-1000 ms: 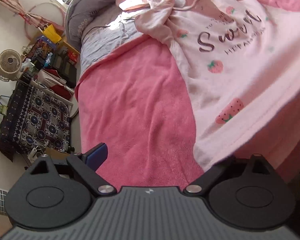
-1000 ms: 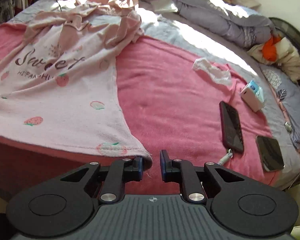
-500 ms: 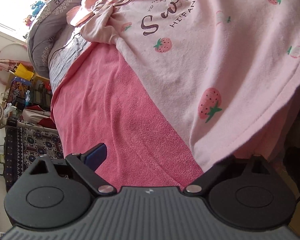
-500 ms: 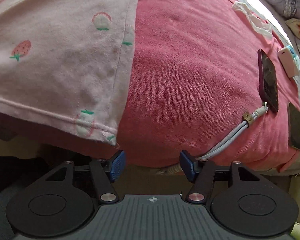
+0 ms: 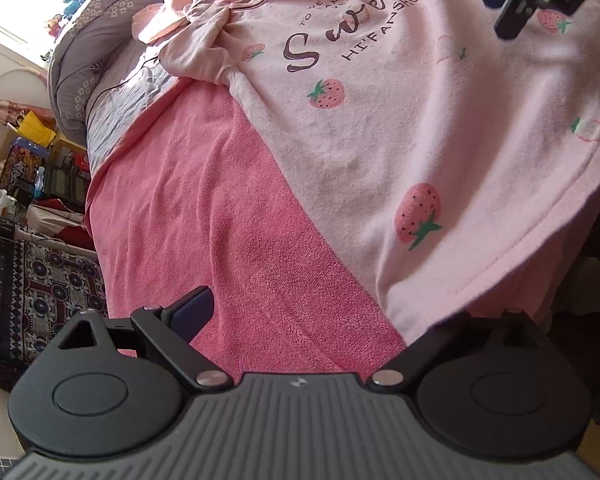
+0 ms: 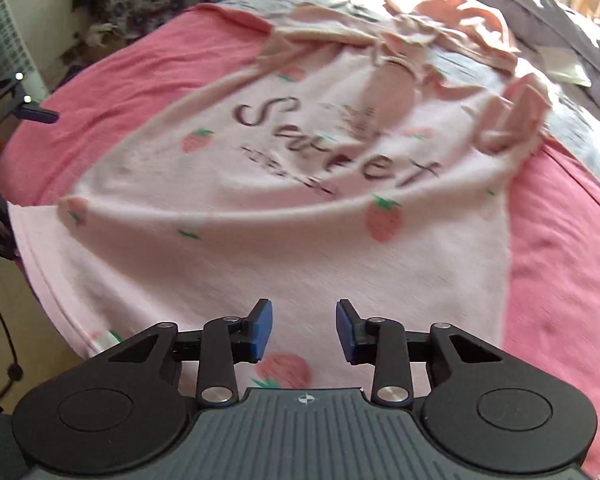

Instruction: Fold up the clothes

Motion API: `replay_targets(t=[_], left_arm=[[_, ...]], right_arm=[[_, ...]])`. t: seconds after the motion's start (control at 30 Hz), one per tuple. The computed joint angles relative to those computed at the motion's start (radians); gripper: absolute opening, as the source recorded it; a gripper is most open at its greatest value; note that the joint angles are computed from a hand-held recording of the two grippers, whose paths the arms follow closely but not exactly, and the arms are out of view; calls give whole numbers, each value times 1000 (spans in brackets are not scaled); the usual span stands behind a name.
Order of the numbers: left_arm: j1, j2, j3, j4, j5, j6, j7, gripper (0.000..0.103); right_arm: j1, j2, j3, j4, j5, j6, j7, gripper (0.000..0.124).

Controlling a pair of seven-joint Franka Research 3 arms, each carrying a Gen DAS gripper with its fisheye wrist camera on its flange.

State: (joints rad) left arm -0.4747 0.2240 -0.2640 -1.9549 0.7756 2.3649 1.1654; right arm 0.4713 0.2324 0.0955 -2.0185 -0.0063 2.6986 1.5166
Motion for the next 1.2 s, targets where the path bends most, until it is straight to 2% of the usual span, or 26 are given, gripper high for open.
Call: replay_targets(t=[0.07, 0.2, 0.3, 0.4, 0.5, 0.53, 0.6, 0.63, 0.77, 0.87, 0.93, 1.0, 1.07, 1.13, 1.2], left_arm=[[11, -21, -1, -20, -26, 17, -3, 96], [28, -50, -5, -60, -52, 66, -1, 96], [32, -47, -7, -70, -49, 95, 10, 96], [43, -33, -8, -79, -52, 142, 71, 96], [59, -26, -9, -90, -72, 202, 171, 95], [66, -29, -9, -99, -83, 228, 206, 95], [76, -37, -9, -119, -96, 279, 268, 95], [79, -40, -7, -130, -95, 304, 294, 95], [94, -51, -6, -169, -99, 402, 406, 94], [123, -55, -30, -193, -194, 466, 565, 92], [156, -57, -64, -209, -314, 499, 711, 90], [169, -59, -81, -209, -415, 491, 795, 88], [171, -62, -87, -201, -494, 468, 828, 88], [170, -68, -91, -196, -570, 441, 840, 88], [167, -78, -96, -199, -641, 422, 848, 88]], right_arm=[[7, 58, 27, 59, 20, -20, -65, 35], [36, 2, 0, -49, -48, 47, -73, 35], [15, -68, 7, -136, -48, 36, -129, 37], [3, -122, 12, -186, -80, -24, -168, 37], [-4, -139, 22, -162, -94, -144, -166, 38], [-7, -138, 29, -150, -70, -143, -166, 37], [-10, -133, 40, -124, -17, -130, -166, 37], [-10, -122, 48, -109, 19, -93, -181, 37], [-3, -11, 105, 6, 180, 6, -368, 37], [13, 88, 139, 98, 221, -9, -527, 37], [34, 98, 138, 74, 194, 24, -625, 37], [25, 72, 160, 4, 208, 108, -754, 37], [6, 52, 179, -8, 260, 60, -837, 37], [1, 32, 179, -8, 300, -17, -896, 31], [6, 36, 160, 37, 301, -153, -928, 40]])
